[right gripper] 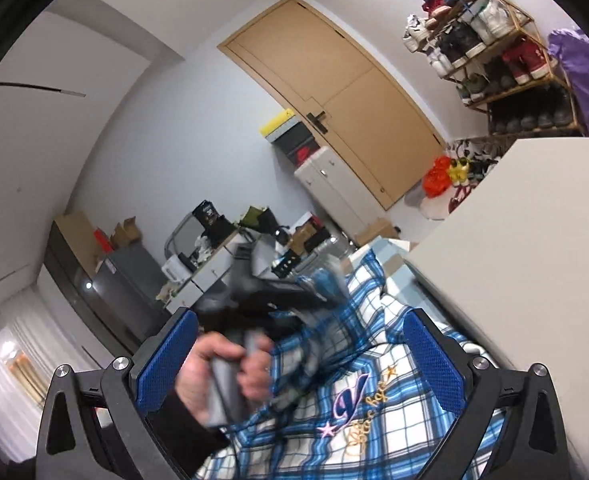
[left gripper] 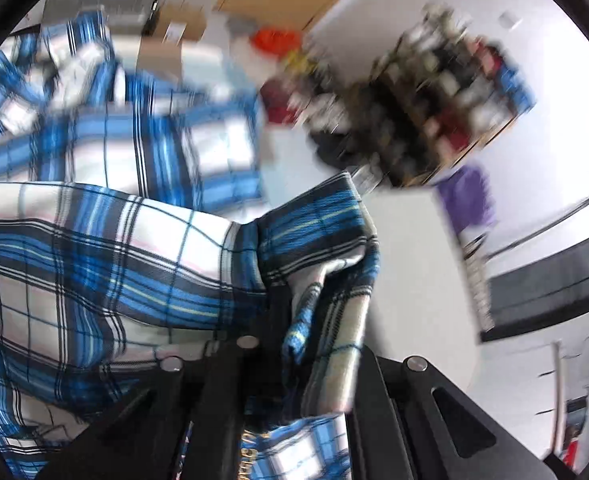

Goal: Fold large clothes

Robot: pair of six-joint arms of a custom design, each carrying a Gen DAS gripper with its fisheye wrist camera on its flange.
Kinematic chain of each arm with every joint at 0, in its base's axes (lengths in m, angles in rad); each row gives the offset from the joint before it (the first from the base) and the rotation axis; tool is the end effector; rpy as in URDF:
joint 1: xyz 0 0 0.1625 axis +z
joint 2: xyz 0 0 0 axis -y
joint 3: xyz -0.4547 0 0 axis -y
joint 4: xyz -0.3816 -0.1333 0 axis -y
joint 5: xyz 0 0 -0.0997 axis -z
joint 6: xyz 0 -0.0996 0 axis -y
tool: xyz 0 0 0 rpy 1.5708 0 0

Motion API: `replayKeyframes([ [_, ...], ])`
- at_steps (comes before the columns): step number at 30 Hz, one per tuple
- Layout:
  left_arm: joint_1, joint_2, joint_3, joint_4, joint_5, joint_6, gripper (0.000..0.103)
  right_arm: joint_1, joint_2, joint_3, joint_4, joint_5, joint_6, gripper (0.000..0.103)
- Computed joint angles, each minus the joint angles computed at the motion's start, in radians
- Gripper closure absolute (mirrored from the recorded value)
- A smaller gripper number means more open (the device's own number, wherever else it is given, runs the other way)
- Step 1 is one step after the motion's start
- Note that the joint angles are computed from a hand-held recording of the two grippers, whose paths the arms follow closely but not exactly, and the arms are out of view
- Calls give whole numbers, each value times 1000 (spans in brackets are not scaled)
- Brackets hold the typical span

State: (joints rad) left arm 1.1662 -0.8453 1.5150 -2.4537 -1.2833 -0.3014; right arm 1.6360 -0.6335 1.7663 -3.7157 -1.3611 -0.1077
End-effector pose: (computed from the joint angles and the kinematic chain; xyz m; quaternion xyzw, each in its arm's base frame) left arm -0.1343 -0.7241 0.1936 0.0355 0.9835 -0.1481 0.0973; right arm 0.1970 -0.6523 0.1190 -0.1256 0.8622 -0.4839 0.0813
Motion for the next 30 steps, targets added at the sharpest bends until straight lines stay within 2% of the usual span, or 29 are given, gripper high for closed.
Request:
replayKeyframes([
  [2,1,5,-25,95,-15,1,93,1,2,-12,37,-1,-4,0],
  [4,13,-11,-31,176,-84,34,62,4,4,-17,63,-13,-6,0],
  [6,-1,-60,-4,165,-91,101,51,7,6,-27,88,-18,-11,0],
  [7,-8,-95,26,139,-84,129,36,9,7,-30,95,-23,-13,0],
  [9,-12,-172,90,78,-91,164,18,7,1,-25,102,-21,-17,0],
  [11,2,-226,114,49,-48,212,17,11,1,-25,108,-25,-17,0],
  [14,23,-252,127,17,143,230,17,17,6,-28,110,-34,-20,0],
  [15,42,-253,112,31,173,210,17,20,8,-29,110,-36,-19,0],
  [18,111,-249,47,101,201,81,17,28,11,-20,111,-41,-38,0],
  [19,133,-250,36,100,187,54,17,30,13,-21,112,-43,-47,0],
  [20,143,-240,31,90,203,30,17,33,16,-21,111,-45,-61,0],
  [21,144,-227,36,42,261,46,17,37,19,-23,111,-51,-77,0],
  [22,154,-220,37,35,278,41,17,41,23,-26,112,-57,-91,0],
  [25,170,-203,29,58,278,13,17,48,29,-30,123,-59,-119,0],
  [27,168,-194,41,-5,283,28,16,51,33,-33,133,-63,-133,0],
  [30,164,-166,12,26,308,11,16,55,38,-42,161,-72,-144,0],
])
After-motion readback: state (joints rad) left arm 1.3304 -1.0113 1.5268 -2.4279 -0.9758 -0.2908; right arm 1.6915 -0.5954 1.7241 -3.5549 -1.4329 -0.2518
